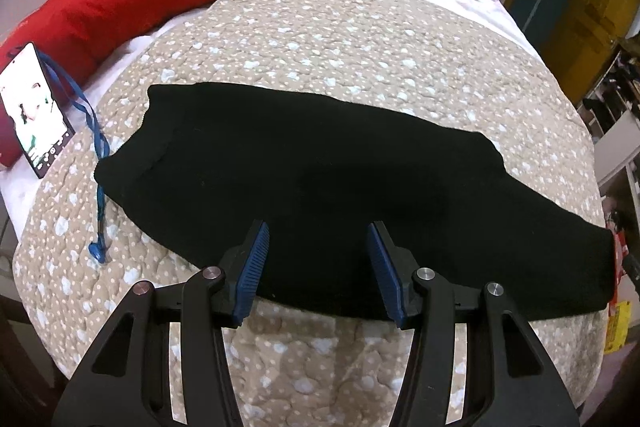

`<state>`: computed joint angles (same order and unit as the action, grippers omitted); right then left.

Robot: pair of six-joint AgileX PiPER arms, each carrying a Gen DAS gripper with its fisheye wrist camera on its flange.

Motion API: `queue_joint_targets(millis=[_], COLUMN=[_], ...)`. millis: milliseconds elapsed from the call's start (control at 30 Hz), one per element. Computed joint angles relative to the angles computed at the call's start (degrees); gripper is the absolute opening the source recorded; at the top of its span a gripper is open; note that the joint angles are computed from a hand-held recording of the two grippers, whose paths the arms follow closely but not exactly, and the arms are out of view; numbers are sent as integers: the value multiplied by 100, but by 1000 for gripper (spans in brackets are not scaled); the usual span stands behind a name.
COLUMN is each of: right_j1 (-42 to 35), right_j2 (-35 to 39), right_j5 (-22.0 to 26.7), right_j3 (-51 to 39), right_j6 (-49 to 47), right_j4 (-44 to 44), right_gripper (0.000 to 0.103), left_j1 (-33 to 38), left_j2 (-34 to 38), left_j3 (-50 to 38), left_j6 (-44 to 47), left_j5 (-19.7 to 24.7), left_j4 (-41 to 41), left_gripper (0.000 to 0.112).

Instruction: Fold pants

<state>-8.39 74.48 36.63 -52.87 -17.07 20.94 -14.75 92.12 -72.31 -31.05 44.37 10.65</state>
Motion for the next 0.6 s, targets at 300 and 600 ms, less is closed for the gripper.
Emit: queue_joint_targets(millis=[300,600], right_j1=[2077,3138], right_j2=[1652,3147], right_j5=[-285,-424], right_j3=[-1079,-2961], right_j6=[-1238,-519], right_j4=[2398,1656], right_gripper=[25,25], left_j1=[409,913], left_j2=[94,532], left_j3=[-89,-350], left_j6=[-346,-117], left_j5=[16,-137], left_j4=[638,560], left_gripper=[51,51])
